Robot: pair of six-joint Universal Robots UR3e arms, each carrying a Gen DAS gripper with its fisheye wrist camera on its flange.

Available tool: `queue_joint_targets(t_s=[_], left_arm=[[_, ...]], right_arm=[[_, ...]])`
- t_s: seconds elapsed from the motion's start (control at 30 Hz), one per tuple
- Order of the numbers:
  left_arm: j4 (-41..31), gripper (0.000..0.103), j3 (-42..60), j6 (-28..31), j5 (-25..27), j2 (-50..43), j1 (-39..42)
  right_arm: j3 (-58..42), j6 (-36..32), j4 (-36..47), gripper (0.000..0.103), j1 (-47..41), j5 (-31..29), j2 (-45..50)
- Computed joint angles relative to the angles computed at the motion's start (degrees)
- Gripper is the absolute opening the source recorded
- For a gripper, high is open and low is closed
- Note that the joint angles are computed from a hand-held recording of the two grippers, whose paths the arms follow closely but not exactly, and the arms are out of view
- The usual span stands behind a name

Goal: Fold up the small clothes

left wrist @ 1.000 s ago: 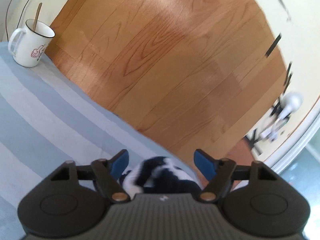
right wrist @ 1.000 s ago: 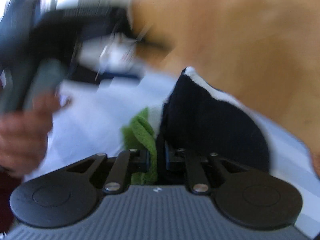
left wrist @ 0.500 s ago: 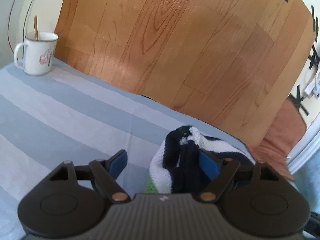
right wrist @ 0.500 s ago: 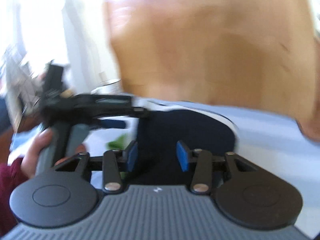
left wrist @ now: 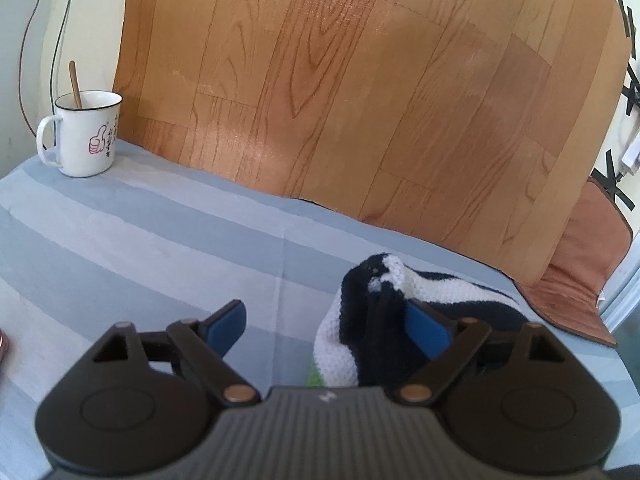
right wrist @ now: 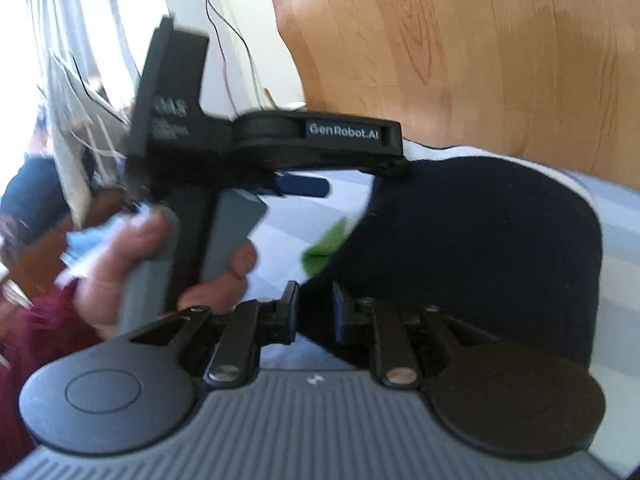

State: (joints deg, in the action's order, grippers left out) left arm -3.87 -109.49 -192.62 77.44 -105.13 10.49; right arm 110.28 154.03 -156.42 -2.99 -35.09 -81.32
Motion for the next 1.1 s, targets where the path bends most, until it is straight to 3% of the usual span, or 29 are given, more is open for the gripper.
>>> queue_joint_targets(t_s=[0.13,0.27,0.4,0.5,0.57,0.7,0.83,0.93,1.1], left_arm=[[-0.1,0.089,0.0,0.3,0.9,0.0,-0.4],[-0.4,0.09,0.1,0.6,1.9,0.1,-0.8],[-0.4,0.091,0.5,1.3,4.0,-0.1,-1.9],[-0.6,0.092,1.0,1.9,5.9,-0.3,-2.9],[-0.9,0.093,1.9,2.4,8.8,-1.0,-4.1],[-0.9,0.095,2.4,2.9,9.6,-1.5,-4.6],[-0.8,0.096,2.6,2.5,9.8,-1.8,-4.7],[0.2,0.096,2.6,2.4,10.4,-2.3,-5.2],[0.1,0.096,3.5,2.7,10.4,-3.4,-5.4]], right_arm=[[3.1,-0.7,-1.5,0.022,-2.8,4.9,-2.4],[3.0,11.2,-16.2,0.022,-2.8,3.0,3.2],[-0.5,16.1,-15.4,0.022,-0.8,-1.1,7.8],[-3.2,14.1,-9.7,0.022,2.1,-1.1,11.2],[-2.6,14.3,-14.2,0.022,4.2,-2.8,12.6],[-3.5,14.7,-10.0,0.022,2.3,0.3,11.6],[0.4,20.6,-21.6,0.022,-2.6,2.8,8.9],[-5.1,26.6,-25.0,0.022,-3.6,-1.2,10.8],[-21.7,28.6,-16.5,0.022,-0.8,-8.1,19.8]])
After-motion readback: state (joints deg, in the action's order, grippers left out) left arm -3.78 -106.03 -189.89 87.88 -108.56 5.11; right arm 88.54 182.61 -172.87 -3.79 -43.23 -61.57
